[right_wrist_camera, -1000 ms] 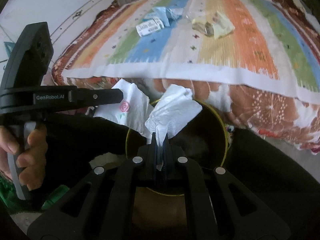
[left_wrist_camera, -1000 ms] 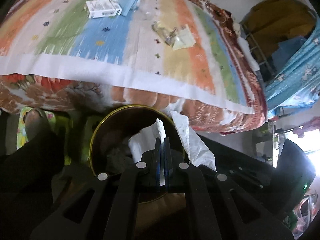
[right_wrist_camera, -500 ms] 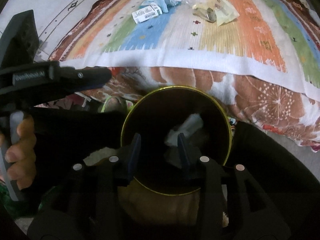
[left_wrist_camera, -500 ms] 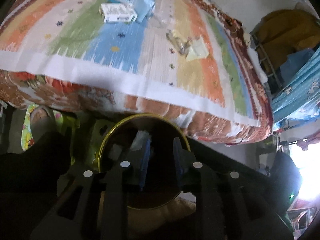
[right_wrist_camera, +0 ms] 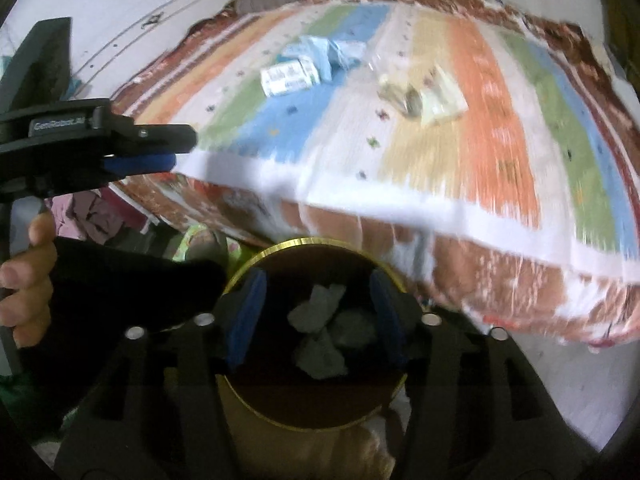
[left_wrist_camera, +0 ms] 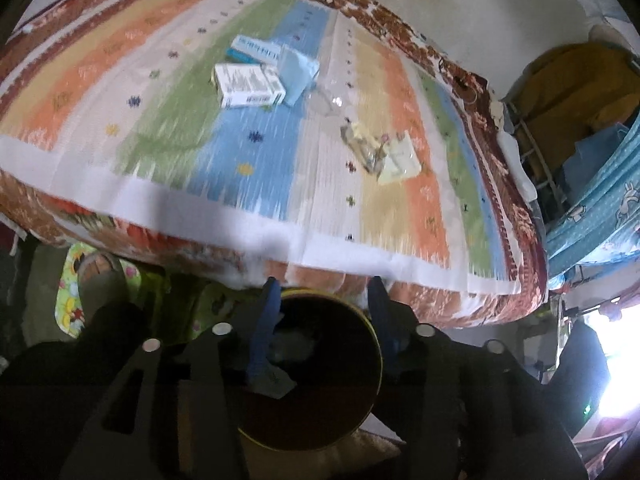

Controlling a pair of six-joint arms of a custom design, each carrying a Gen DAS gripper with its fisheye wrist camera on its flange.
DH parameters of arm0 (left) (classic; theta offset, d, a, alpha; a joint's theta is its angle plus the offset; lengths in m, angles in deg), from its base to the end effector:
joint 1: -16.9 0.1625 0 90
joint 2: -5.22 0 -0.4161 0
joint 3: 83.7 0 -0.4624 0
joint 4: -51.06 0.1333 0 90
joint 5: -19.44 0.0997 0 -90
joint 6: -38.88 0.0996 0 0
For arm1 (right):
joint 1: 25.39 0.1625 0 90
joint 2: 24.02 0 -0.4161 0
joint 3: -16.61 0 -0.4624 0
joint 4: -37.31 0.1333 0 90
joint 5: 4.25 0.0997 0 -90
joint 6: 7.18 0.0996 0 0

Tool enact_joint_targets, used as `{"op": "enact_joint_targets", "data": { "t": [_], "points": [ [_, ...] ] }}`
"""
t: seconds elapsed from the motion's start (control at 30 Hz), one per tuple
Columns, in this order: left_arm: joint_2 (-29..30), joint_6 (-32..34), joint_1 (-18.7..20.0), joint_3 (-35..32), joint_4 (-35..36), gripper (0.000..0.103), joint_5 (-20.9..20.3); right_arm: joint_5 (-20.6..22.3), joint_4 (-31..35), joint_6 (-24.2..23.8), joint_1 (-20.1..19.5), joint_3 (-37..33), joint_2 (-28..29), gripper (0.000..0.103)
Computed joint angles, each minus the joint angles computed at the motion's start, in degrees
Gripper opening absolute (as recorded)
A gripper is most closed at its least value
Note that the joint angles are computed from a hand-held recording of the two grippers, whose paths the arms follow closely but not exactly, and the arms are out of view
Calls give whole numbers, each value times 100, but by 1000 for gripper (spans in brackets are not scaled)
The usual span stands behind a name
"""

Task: Collect trash
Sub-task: 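Open both tools over the bin and move them back toward the bed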

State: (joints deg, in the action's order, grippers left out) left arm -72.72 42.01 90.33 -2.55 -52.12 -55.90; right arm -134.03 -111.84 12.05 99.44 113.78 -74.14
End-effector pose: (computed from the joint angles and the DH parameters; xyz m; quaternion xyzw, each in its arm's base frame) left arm -0.0373 -0.6811 0.4659 0.1581 0.9754 -0.1005 0.1161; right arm 0.4543 -0.5311 0.0894 0.0914 -0.9313 0.2420 0.2563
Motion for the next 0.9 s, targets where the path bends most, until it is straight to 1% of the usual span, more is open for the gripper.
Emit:
{"op": "enact_joint_targets", "data": {
  "t": [0.07,0.13,0.17,0.23,0.33,0.43,0.47,0.5,0.57,0.6,0.63,0.67,0.73,0.8,0.83,0.9],
  "points": [
    [39,103,-46,-63,-44,48,-6,-129,-69,-271,10,-140,77,60],
    [76,288,-91,-118,-118,51,62,-210,-40,-426,6,-277,149,60],
    [101,396,-121,-153,-139,54,139,-256,-77,-523,6,-328,178,60],
    [139,483,-143,-226,-213,56,202,-467,-41,-644,8,-479,261,60],
    [240,545,-168,-371,-259,60,268,-345,-122,-831,-40,-616,311,60],
    [414,554,-185,-566,-334,61,377,-408,-136,-1047,-84,-798,419,66],
    [514,555,-195,-651,-385,61,483,-402,-200,-1120,-107,-854,452,67],
    [577,503,-196,-715,-359,62,527,-421,-274,-1166,-116,-887,477,67],
    [792,402,-173,-971,-217,62,540,-464,-363,-1259,-142,-960,519,72],
    [877,421,-186,-1050,-243,62,637,-450,-384,-1306,-173,-999,533,73],
    [920,462,-198,-1081,-310,62,708,-421,-378,-1314,-195,-1032,543,74],
    [989,605,-230,-1095,-603,62,872,-385,-356,-1319,-223,-1065,549,75],
    [1079,846,-274,-1102,-994,62,1041,-380,-290,-1278,-277,-1161,579,76],
    [1257,983,-254,-1276,-1167,62,1010,-389,-349,-1343,-343,-1257,622,79],
    [1354,921,-230,-1406,-1129,62,967,-400,-385,-1364,-369,-1293,640,79],
    [1578,719,-151,-1746,-916,62,744,-392,-464,-1425,-433,-1368,679,80]
  ]
}}
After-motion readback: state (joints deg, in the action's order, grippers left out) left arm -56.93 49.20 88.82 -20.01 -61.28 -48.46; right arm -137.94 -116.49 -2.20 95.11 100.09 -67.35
